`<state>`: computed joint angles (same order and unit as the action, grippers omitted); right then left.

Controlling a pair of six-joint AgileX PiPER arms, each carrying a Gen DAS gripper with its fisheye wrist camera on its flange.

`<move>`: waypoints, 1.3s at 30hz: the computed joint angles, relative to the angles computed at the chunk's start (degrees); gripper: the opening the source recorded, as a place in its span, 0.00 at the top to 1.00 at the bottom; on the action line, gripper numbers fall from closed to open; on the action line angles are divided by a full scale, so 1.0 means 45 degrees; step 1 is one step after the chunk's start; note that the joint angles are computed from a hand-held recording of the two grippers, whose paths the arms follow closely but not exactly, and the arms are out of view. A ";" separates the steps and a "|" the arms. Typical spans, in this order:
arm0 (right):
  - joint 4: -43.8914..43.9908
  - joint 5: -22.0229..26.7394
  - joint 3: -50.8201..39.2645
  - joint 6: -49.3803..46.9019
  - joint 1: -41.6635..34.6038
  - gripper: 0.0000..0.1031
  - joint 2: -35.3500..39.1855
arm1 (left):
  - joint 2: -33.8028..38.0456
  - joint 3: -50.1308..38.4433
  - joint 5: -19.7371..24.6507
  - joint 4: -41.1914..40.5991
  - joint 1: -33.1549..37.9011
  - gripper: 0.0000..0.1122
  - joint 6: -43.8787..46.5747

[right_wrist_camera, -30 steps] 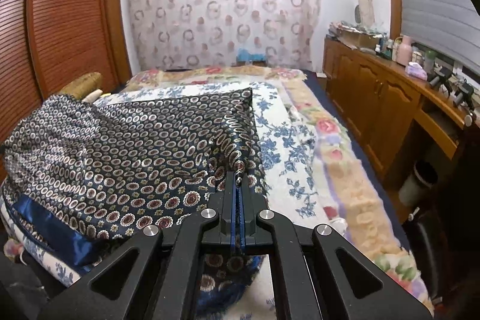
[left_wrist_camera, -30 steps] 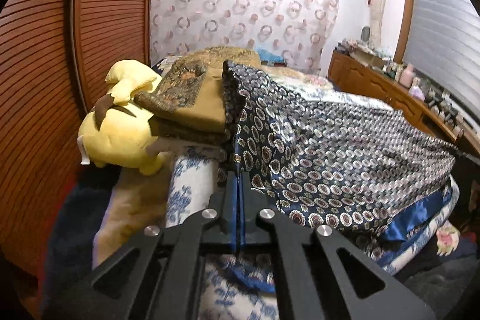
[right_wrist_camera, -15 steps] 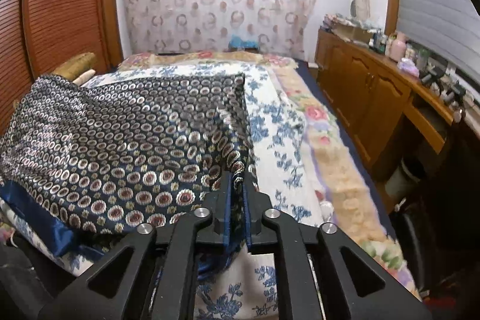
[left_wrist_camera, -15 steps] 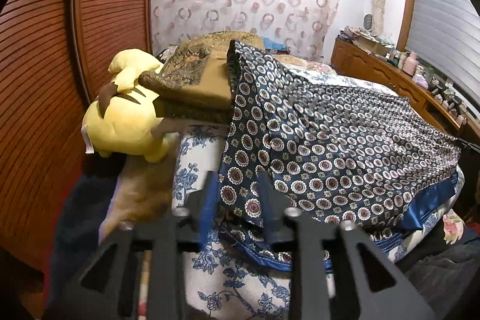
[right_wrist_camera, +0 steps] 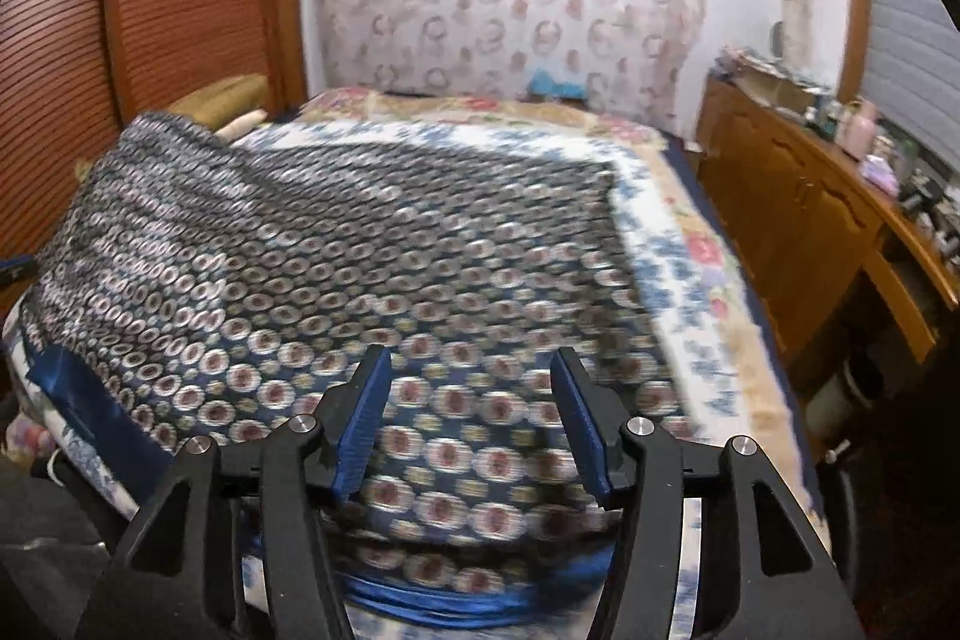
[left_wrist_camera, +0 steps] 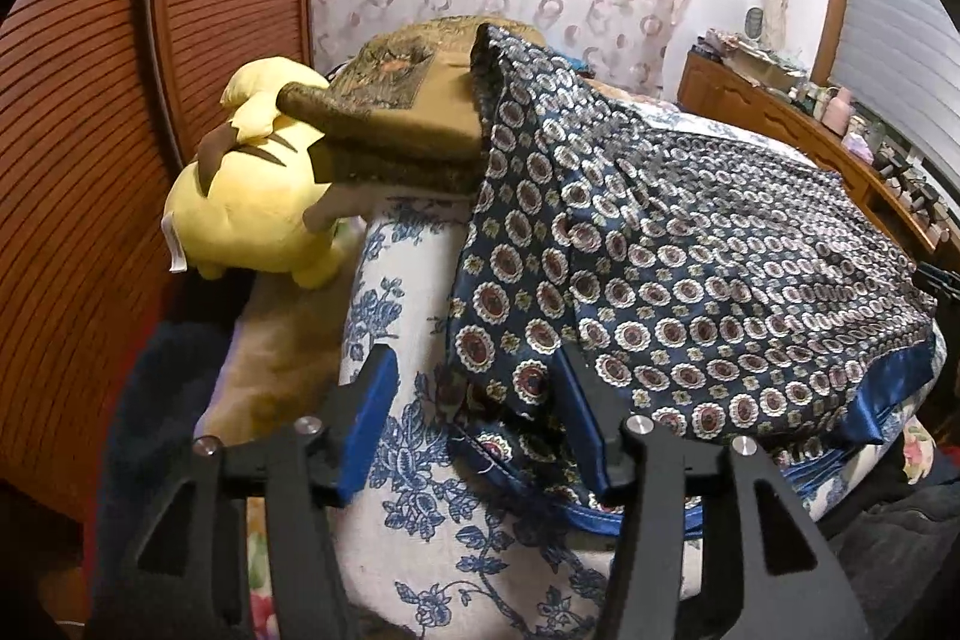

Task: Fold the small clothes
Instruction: 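Open both grippers and smooth the folded pajama top flat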

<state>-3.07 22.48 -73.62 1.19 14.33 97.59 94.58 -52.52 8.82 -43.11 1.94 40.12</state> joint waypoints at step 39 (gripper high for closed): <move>0.0313 -0.0602 0.0252 -0.0288 0.1353 0.15 0.1178 | 0.0139 0.0554 0.0312 -0.6312 0.0188 0.80 0.5623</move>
<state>-1.66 19.77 -72.48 -0.11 20.42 102.89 95.21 -50.03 10.22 -71.52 2.78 65.43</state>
